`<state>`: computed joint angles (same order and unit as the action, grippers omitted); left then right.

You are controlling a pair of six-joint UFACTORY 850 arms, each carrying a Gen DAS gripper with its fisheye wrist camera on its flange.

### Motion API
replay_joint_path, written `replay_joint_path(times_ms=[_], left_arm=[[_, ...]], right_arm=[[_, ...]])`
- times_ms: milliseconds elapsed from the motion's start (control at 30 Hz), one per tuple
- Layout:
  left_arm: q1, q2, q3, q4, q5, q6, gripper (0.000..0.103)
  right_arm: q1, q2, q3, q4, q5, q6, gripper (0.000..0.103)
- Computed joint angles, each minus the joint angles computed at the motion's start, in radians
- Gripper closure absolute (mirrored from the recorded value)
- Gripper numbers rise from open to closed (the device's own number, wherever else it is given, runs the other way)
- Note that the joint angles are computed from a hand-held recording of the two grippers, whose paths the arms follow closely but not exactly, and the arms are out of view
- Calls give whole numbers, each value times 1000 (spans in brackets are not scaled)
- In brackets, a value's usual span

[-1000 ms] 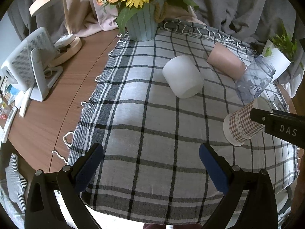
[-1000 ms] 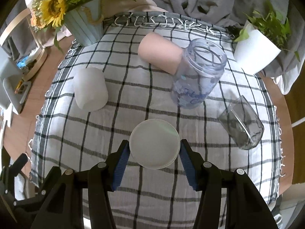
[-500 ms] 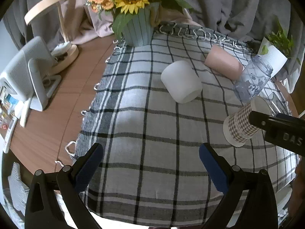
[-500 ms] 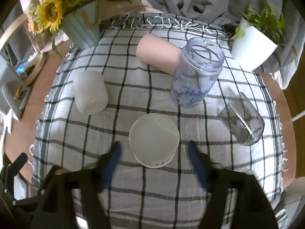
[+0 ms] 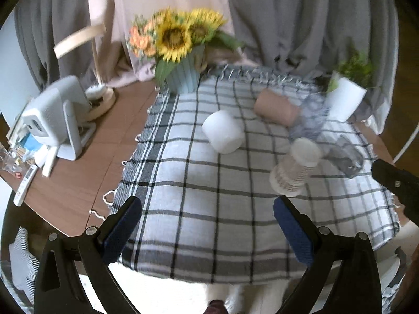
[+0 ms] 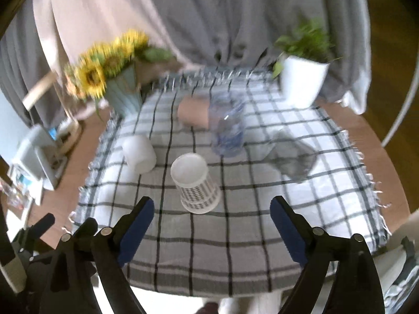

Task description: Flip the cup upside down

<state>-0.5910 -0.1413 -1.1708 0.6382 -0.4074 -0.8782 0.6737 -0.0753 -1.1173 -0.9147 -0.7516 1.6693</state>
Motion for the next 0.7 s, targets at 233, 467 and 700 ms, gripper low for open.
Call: replay_joint_path(times_ms=[233,467,700], left_arm=[[-100,170,126,274,-11,-304,0],[-194,293,211,465,-58,-501,0],[-259,373,266,583,-101,-637,0]], right_arm=[[166,182,129,-158,-221,206,9],[315,265,187,-206,-379,302,8],[423,310,223,-221,-483,376,8]])
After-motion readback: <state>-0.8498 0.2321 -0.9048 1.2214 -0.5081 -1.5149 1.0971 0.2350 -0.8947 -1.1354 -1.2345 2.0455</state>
